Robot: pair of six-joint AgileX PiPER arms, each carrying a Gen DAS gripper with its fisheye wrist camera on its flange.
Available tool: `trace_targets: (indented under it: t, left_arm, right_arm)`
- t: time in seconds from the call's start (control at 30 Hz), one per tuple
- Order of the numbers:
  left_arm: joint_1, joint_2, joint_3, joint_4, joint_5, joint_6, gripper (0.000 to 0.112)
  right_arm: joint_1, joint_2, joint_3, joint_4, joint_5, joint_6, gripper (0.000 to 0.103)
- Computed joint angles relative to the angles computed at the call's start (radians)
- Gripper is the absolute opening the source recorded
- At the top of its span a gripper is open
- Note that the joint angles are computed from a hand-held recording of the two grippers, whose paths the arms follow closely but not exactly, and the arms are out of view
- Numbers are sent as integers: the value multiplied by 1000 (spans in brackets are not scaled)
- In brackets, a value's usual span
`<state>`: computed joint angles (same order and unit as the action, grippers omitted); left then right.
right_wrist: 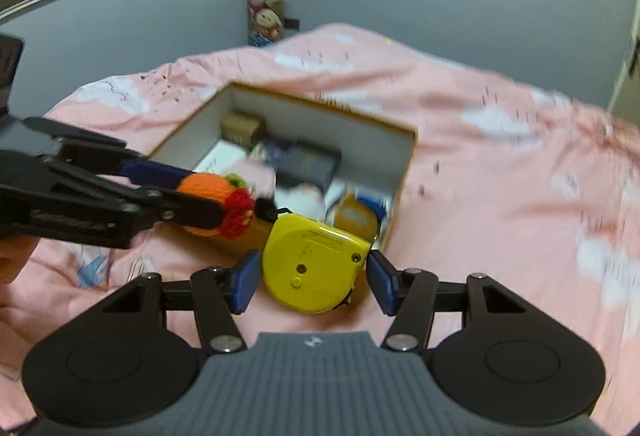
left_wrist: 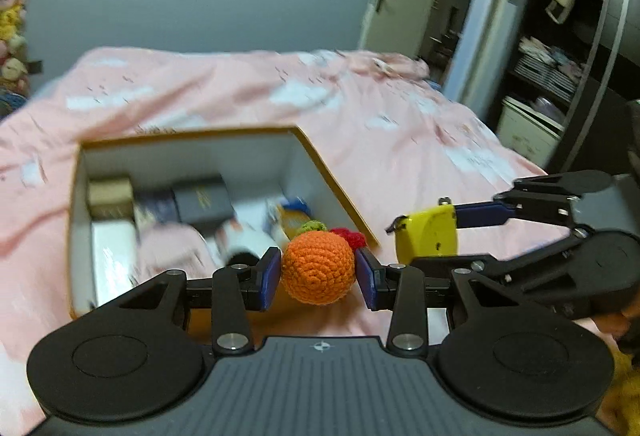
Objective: Organize objects
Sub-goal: 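Carry the orange fruit with the left gripper to the shoebox while the right gripper carries the tape measure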
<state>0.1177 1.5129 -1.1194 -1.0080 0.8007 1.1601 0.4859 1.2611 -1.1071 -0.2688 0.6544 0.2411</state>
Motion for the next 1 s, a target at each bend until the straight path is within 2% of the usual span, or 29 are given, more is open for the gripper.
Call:
trace_targets:
  t: [0.17, 0.27, 0.4, 0.7, 1.0]
  left_arm:
    - [-34, 109, -124, -2, -52, -98, 46]
    - [-52, 166, -170, 4, -95, -118, 46]
    - [-54, 230, -214, 0, -114, -128, 46]
    - [-44, 395, -389, 91, -94, -249, 46]
    - [-37, 501, -513, 128, -70, -345, 46]
  right_arm:
    - [-17, 118, -131, -17, -11, -87, 59]
    - [-40, 209, -212, -19, -12, -139, 59]
    - [-57, 326, -304, -38, -12, -196, 59]
    - [-83, 567, -497, -36, 11, -302, 59]
    - [-89, 770, -684, -144, 54, -260, 59]
